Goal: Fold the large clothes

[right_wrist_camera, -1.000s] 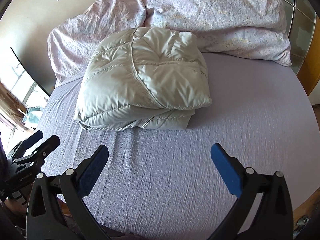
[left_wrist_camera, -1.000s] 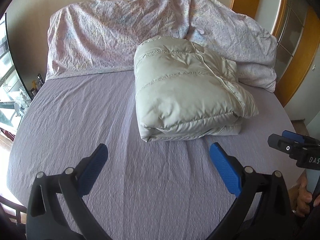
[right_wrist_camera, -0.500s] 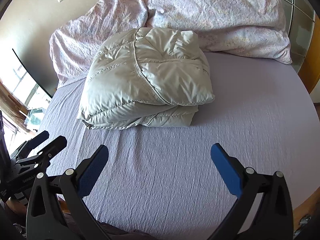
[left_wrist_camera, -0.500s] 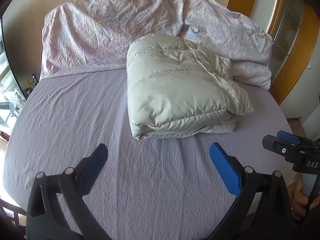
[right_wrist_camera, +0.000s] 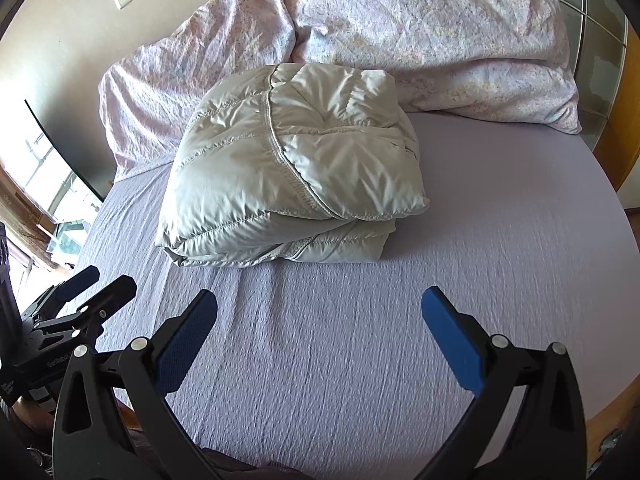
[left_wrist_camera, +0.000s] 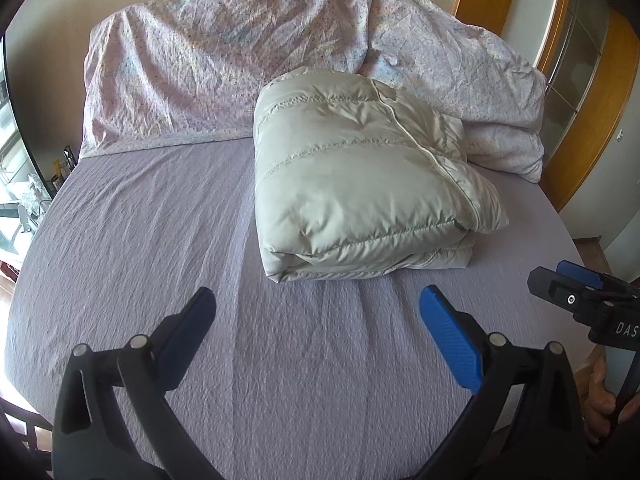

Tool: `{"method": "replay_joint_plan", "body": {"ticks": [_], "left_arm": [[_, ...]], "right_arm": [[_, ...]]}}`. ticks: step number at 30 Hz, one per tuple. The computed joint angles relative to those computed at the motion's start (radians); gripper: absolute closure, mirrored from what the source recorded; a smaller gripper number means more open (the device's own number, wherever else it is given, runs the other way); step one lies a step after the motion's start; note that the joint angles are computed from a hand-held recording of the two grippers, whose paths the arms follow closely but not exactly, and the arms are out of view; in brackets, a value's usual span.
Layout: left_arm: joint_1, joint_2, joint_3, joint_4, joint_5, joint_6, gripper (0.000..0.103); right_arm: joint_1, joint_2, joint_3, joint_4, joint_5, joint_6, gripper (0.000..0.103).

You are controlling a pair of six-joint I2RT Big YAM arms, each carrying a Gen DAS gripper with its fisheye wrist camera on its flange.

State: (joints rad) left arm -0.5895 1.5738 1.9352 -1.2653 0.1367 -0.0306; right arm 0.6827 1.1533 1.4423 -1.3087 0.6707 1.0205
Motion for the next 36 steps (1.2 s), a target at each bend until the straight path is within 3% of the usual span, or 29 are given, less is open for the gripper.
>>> {"method": "replay_joint_plan", "body": {"ticks": [36], "left_arm": [[-0.002,0.004,0.002,0.005,0.013,0.006,0.002]], "right_arm": [[-0.005,-0.001,-0.005,0.012,-0.009,-0.006,0.001]]}}
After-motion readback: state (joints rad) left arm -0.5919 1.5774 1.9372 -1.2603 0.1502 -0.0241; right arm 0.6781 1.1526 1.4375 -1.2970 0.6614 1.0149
